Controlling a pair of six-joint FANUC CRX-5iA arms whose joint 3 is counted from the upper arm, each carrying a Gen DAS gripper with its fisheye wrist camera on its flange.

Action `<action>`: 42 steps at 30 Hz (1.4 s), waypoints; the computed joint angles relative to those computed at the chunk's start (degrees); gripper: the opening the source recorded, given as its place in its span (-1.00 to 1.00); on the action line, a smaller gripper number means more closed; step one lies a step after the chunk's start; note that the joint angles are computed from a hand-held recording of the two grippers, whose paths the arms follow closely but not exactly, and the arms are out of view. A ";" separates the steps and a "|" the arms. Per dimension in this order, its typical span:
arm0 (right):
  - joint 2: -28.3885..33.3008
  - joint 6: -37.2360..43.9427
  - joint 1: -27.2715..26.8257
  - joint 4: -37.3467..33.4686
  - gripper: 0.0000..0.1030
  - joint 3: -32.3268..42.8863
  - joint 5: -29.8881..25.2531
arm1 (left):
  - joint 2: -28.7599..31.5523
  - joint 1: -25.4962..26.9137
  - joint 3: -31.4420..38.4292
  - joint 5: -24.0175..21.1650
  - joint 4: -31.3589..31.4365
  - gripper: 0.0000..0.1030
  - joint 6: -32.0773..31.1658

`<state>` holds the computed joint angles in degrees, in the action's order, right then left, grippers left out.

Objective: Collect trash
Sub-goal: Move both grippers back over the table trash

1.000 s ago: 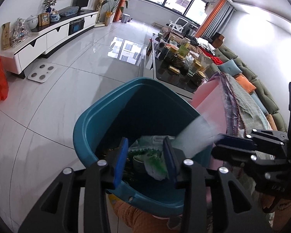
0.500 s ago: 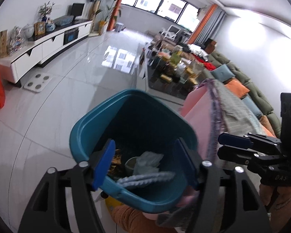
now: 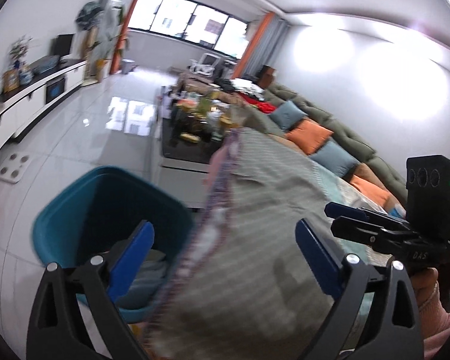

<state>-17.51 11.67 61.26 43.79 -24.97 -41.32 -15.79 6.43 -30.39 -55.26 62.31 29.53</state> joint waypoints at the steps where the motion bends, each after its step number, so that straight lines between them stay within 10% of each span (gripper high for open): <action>1: -1.05 -1.82 0.64 1.37 0.24 -1.11 -1.20 | 0.02 -0.77 0.06 0.26 0.03 0.86 -0.24; 24: -25.56 -31.99 23.32 12.60 0.25 -18.81 -48.81 | 6.67 -25.62 6.39 3.89 -4.26 0.86 -0.72; 42: -31.57 -29.20 20.46 6.60 -0.17 -20.95 -51.65 | 24.75 -37.69 29.33 2.63 -14.80 0.82 11.70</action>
